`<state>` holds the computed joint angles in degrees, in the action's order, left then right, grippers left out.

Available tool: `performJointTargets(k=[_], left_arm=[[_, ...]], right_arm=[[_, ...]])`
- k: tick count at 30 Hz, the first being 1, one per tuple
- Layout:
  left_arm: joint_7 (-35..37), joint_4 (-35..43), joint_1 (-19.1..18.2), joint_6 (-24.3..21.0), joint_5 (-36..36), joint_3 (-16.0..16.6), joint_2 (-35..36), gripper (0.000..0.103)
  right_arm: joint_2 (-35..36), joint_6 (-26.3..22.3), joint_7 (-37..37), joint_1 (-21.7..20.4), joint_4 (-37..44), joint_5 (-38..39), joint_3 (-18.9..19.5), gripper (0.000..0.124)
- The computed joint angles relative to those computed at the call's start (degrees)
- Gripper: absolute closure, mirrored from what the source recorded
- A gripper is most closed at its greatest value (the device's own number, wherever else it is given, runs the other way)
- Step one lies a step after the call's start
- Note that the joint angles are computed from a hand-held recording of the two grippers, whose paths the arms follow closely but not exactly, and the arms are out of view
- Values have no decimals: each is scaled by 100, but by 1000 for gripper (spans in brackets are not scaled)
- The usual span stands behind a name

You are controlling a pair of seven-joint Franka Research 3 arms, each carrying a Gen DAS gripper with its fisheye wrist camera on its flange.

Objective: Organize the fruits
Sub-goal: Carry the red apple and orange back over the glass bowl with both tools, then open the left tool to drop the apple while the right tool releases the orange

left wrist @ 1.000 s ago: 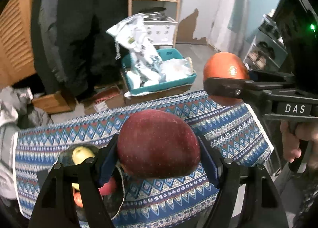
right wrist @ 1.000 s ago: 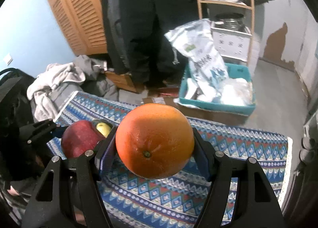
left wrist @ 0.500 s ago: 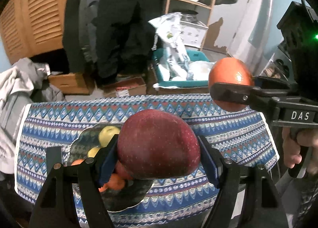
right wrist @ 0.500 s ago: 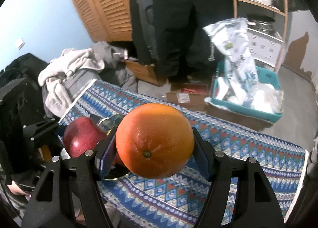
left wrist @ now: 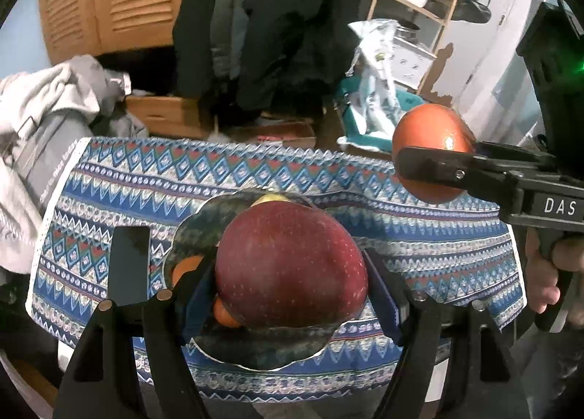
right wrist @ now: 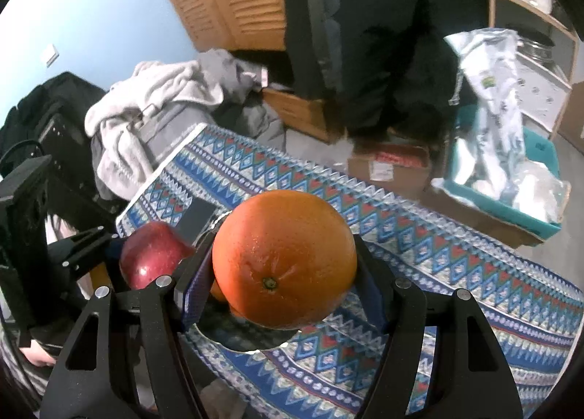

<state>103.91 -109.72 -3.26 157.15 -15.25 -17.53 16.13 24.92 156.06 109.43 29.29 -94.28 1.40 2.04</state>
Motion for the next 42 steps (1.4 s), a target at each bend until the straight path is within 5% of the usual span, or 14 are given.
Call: performJointTargets(k=[24, 35, 42], left_arm=[[-626, 157, 211, -347, 513, 81, 751, 26], [-835, 450, 209, -563, 609, 83, 1112, 26], [-977, 499, 214, -657, 704, 74, 1185, 26]], right_arm=[[2258, -1874, -398, 163, 2714, 389, 127, 54], [2681, -2245, -407, 102, 3214, 696, 219, 53], [2502, -1909, -508, 76, 3000, 828, 254, 53]])
